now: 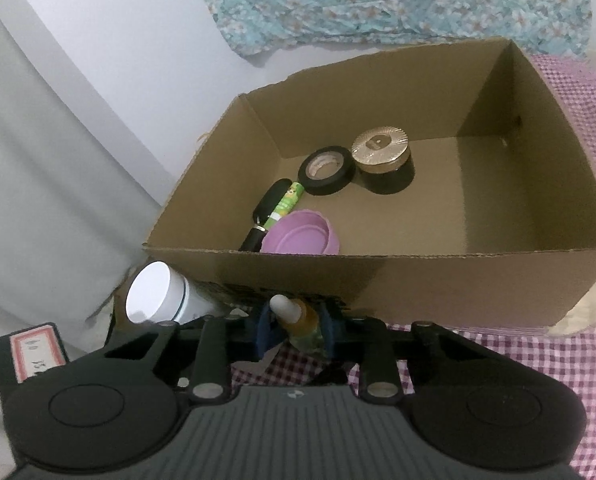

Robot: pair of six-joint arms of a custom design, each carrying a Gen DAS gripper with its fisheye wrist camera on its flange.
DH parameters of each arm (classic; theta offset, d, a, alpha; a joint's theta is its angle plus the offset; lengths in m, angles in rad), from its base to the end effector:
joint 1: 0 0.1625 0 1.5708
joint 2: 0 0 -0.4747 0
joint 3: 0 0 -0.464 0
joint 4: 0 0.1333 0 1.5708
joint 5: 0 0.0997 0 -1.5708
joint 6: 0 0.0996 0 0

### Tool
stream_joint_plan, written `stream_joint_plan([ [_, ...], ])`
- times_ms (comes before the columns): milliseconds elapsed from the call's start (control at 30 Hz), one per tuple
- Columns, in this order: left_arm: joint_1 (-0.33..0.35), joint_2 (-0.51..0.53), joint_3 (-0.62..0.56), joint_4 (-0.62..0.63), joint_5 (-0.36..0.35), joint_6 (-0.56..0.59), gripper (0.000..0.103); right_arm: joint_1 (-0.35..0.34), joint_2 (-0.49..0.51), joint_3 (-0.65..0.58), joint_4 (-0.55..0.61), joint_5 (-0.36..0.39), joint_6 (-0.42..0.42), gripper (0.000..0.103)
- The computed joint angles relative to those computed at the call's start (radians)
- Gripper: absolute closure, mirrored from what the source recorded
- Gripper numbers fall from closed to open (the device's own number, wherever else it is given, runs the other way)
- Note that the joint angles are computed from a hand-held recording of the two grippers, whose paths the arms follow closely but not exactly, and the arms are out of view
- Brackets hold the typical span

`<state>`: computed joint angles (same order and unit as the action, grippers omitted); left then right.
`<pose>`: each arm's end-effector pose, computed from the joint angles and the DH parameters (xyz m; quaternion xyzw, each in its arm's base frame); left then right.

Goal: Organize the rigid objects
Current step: 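Grasp the green dropper bottle by its cap with the right gripper, then carry the dropper bottle into the box and open the right gripper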

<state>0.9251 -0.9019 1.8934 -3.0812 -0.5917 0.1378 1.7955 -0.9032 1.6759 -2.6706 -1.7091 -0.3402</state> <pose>-0.2262 -0.6591 0.1478 0.2142 0.8344 -0.3333 0.3830 0.2842 -0.7067 0.1500 0.2635 -0.9484 0.1582 0.0774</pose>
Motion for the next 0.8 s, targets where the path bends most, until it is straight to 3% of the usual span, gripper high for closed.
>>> stream_joint_plan([
  [67,0.001,0.003,-0.003,0.001,0.0,0.0,0.07,-0.005,-0.002,0.0,0.004,0.017,0.003,0.078],
  [400,-0.011,-0.011,0.007,0.016,-0.002,-0.03,0.072,-0.006,-0.018,0.01,-0.006,0.014,0.015,0.082],
  [600,-0.056,-0.057,0.025,0.081,0.012,-0.076,0.072,0.012,-0.062,0.036,-0.001,0.018,0.016,0.082],
  [800,-0.105,-0.092,0.023,0.044,0.035,-0.045,0.072,0.044,-0.115,0.043,-0.003,0.066,-0.023,0.082],
])
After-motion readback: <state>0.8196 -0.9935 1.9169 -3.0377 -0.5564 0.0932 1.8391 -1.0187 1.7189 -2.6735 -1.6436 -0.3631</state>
